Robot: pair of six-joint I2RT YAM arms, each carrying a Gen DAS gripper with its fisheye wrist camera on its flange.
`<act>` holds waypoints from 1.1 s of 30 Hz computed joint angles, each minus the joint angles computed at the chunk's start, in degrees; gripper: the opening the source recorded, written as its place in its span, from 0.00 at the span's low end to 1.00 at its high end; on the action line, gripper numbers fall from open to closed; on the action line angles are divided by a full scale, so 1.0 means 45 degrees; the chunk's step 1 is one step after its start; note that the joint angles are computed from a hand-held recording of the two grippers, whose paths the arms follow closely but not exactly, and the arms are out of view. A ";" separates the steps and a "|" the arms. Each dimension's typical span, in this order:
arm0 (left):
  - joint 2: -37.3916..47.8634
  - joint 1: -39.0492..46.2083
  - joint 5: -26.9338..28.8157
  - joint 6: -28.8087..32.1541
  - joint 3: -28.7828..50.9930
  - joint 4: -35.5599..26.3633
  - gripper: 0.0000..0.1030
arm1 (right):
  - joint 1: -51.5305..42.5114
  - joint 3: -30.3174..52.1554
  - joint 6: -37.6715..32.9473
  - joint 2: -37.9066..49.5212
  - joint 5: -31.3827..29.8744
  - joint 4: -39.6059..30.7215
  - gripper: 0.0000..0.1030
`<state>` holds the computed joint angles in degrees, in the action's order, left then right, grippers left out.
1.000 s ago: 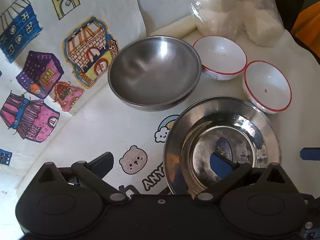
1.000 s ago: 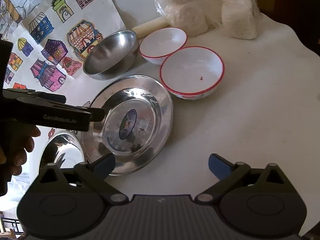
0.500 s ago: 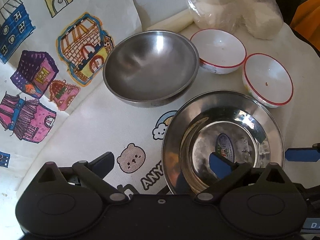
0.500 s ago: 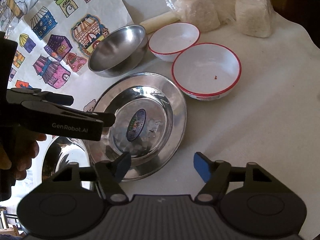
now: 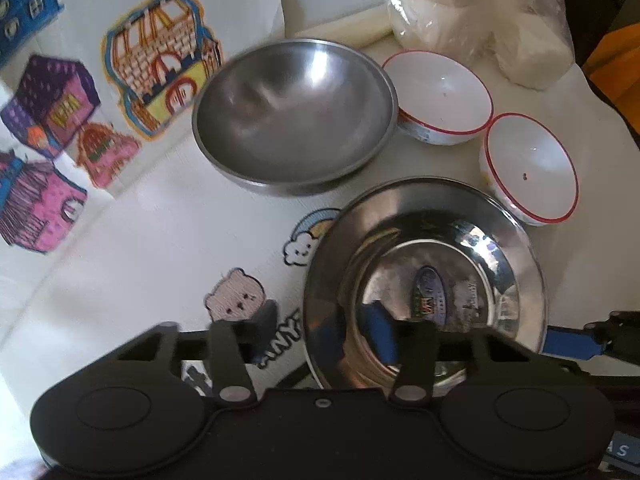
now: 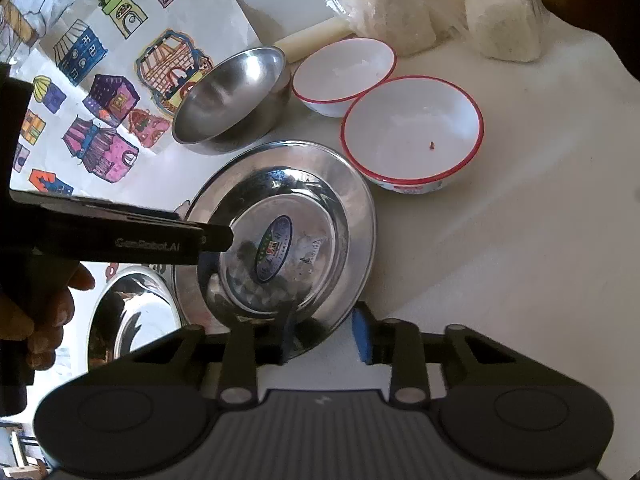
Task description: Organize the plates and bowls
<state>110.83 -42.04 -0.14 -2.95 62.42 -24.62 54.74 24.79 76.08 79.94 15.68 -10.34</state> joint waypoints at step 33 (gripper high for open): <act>-0.2576 -0.1384 0.1415 -0.0662 -0.2413 0.0663 0.28 | 0.4376 -0.0040 0.6172 -0.3018 0.2111 -0.5293 0.22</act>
<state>99.23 -48.27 6.23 -5.93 51.56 -21.63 74.44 24.61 103.85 66.36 25.18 -34.16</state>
